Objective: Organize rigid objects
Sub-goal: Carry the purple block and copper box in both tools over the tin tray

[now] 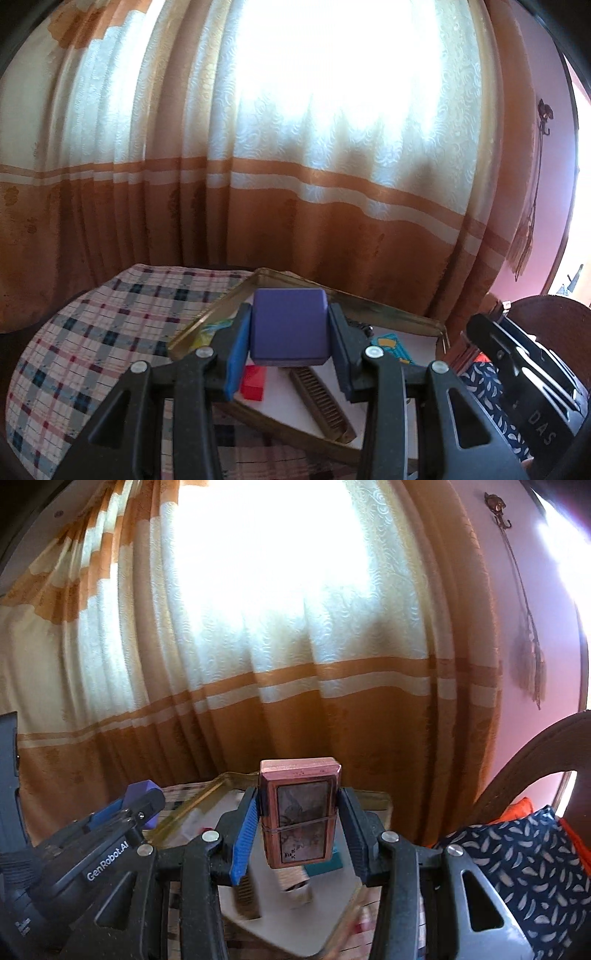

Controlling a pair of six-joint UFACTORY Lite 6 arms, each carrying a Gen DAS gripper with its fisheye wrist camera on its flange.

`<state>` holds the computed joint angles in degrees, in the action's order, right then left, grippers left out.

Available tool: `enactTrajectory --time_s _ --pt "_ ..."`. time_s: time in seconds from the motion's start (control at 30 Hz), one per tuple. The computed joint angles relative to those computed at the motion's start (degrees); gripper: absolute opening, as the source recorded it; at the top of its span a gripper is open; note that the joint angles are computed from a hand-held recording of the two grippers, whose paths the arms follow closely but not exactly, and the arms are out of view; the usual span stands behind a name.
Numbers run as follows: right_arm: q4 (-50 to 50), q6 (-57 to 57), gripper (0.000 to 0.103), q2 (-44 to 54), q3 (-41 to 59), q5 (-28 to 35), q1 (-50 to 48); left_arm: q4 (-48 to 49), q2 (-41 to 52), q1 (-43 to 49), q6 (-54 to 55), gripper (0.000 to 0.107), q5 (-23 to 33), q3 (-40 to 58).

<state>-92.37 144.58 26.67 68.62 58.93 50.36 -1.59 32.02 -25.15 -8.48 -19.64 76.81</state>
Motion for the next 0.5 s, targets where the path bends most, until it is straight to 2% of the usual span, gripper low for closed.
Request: enactTrajectory --time_s 0.33,0.5 --pt "-0.9 -1.1 0.047 1.9 -0.8 -4.2 -5.2 -4.4 8.0 -2.4 3.3 0.039 3.3 8.5" --pt "-1.6 0.1 0.047 1.1 -2.0 -4.2 -5.8 -4.8 10.6 -3.1 3.5 0.039 4.7 12.0"
